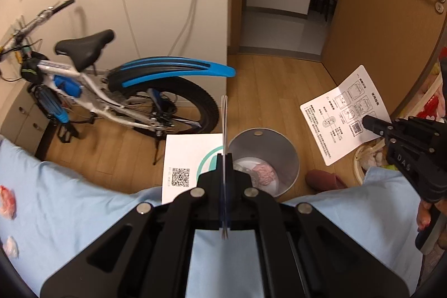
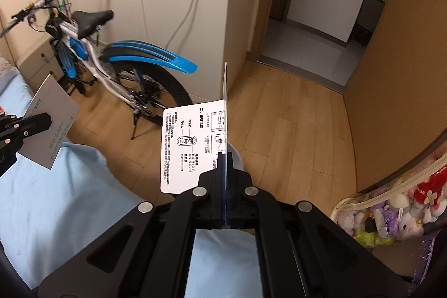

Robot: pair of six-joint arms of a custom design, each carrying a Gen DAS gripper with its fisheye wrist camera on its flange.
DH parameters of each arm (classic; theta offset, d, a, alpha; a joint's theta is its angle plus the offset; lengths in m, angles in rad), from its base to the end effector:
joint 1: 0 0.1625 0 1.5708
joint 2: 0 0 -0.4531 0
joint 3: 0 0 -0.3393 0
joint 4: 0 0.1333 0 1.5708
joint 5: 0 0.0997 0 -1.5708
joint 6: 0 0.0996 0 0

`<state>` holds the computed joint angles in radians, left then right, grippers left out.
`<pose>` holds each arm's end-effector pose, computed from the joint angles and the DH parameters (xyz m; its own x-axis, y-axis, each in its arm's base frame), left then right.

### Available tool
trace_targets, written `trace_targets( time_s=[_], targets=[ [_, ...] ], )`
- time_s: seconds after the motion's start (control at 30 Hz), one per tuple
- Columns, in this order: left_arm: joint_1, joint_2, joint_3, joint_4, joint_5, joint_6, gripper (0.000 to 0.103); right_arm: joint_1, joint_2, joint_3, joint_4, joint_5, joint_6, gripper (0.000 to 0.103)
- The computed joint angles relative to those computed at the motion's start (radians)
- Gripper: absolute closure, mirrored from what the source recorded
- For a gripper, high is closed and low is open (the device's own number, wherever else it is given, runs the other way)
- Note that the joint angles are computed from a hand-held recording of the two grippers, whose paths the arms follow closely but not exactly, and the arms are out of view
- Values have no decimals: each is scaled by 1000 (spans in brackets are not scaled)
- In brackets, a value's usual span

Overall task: Collect trash
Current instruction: 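Carry the booklet and instruction sheet to the grey bin with both tools, then open both tools over the grey bin to drop the papers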

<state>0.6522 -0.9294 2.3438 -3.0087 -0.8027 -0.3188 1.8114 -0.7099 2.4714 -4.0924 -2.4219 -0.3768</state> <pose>-0.2151 -0.4191 0.1211 -0.6759 0.3432 -0.6522 0.6136 0.7522 -0.2400 0.1513 -0.3715 0.1458 -0.6465 0.0629 0.7603 -0.4416 0.7819 -0.4401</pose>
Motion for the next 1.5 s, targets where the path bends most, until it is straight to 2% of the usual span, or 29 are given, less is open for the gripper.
trace_targets(
  time_s=[0.07, 0.27, 0.47, 0.57, 0.7, 0.77, 0.83, 0.93, 1.1, 1.2, 1.5],
  targets=[
    [36, 54, -40, -40, -37, 52, 102, -39, 18, -26, -11, 4, -26, 103],
    [124, 194, -162, -96, -128, 182, 102, -138, 52, -104, 50, 49, -73, 103],
    [184, 308, -268, -87, -173, 234, 102, -210, 89, -177, 108, 95, -117, 103],
    [208, 347, -302, -82, -186, 250, 102, -231, 111, -212, 136, 91, -133, 103],
    [232, 388, -337, -73, -199, 262, 102, -257, 123, -240, 196, 102, -117, 103],
    [241, 401, -354, -59, -208, 263, 102, -268, 118, -243, 251, 107, -92, 100],
    [251, 412, -365, -49, -218, 258, 102, -279, 103, -236, 272, 136, -78, 89],
    [261, 419, -384, -24, -242, 244, 102, -283, 108, -231, 213, 135, -95, 76],
    [266, 425, -400, -16, -260, 256, 102, -297, 103, -229, 206, 152, -76, 76],
    [269, 432, -417, 15, -267, 256, 98, -299, 103, -232, 208, 158, -68, 75],
    [253, 425, -404, 36, -243, 253, 97, -309, 103, -228, 188, 178, -62, 74]
  ],
)
